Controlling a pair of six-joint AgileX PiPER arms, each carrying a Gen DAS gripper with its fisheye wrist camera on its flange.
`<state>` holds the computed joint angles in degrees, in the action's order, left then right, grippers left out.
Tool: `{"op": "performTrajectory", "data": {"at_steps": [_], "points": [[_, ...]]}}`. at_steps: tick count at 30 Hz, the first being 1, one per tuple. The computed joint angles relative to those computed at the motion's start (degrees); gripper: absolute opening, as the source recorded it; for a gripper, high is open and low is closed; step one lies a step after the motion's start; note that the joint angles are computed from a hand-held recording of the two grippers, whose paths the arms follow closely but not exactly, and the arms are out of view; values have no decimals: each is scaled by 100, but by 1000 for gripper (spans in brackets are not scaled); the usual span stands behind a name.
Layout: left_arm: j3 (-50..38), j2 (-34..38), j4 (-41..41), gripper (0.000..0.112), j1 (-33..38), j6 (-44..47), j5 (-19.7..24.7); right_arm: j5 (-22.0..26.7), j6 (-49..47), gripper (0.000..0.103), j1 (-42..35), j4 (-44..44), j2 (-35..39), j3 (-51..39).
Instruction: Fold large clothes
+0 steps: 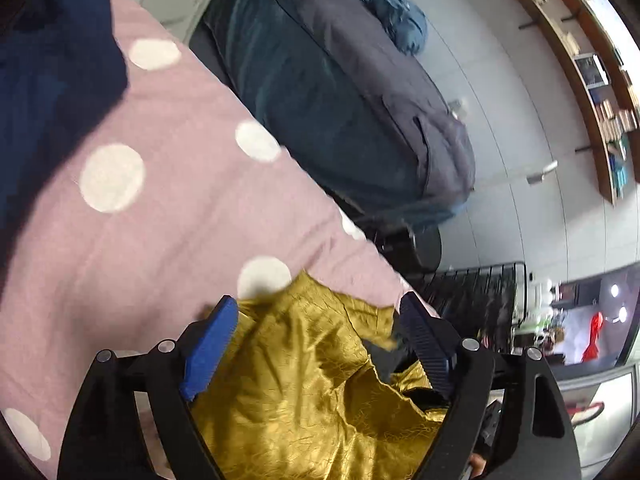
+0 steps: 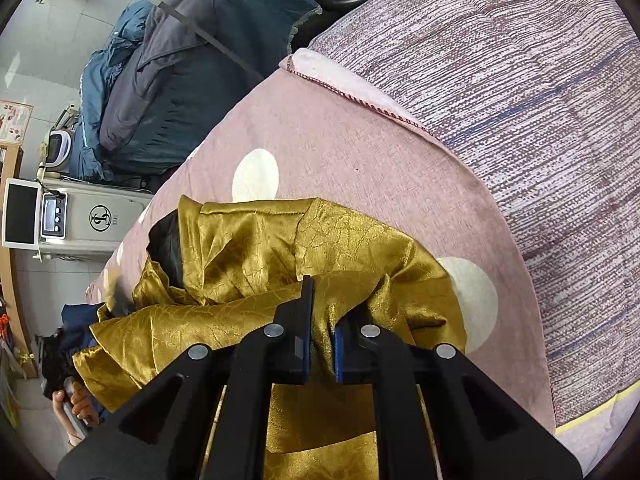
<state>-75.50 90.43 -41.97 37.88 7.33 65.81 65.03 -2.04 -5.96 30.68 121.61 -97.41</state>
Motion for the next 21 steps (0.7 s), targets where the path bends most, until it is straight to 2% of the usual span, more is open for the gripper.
{"op": "performTrajectory", "data": {"at_steps": [3, 6, 8, 12, 16, 18, 19, 20, 21], "points": [[-66, -244, 338, 81, 181, 87, 133, 10, 99, 8, 19, -13, 130, -105], [184, -673, 883, 82, -80, 235, 223, 30, 243, 8, 23, 21, 254, -195], [607, -1121, 1261, 82, -500, 285, 135, 29, 384, 8, 14, 68, 332, -230], [1655, -2128, 1922, 82, -1694, 56, -322, 62, 636, 8, -175, 544, 488, -121], [2274, -2701, 2359, 83, -2886, -653, -571, 51, 502, 14, -516, 1315, 422, 350], [2462, -2883, 2468, 86, -3314, -986, -644, 52, 303, 20, -700, 1703, 259, 649], [2514, -2942, 2535, 86, -3483, -1140, -678, 58, 195, 30, -792, 1903, 158, 798], [2550, -2974, 2585, 87, -3604, -1264, -702, 59, 96, 45, -879, 2097, 39, 952], [2588, -3008, 2591, 87, -3671, -1341, -689, 50, 22, 53, -948, 2243, -64, 1077]]}}
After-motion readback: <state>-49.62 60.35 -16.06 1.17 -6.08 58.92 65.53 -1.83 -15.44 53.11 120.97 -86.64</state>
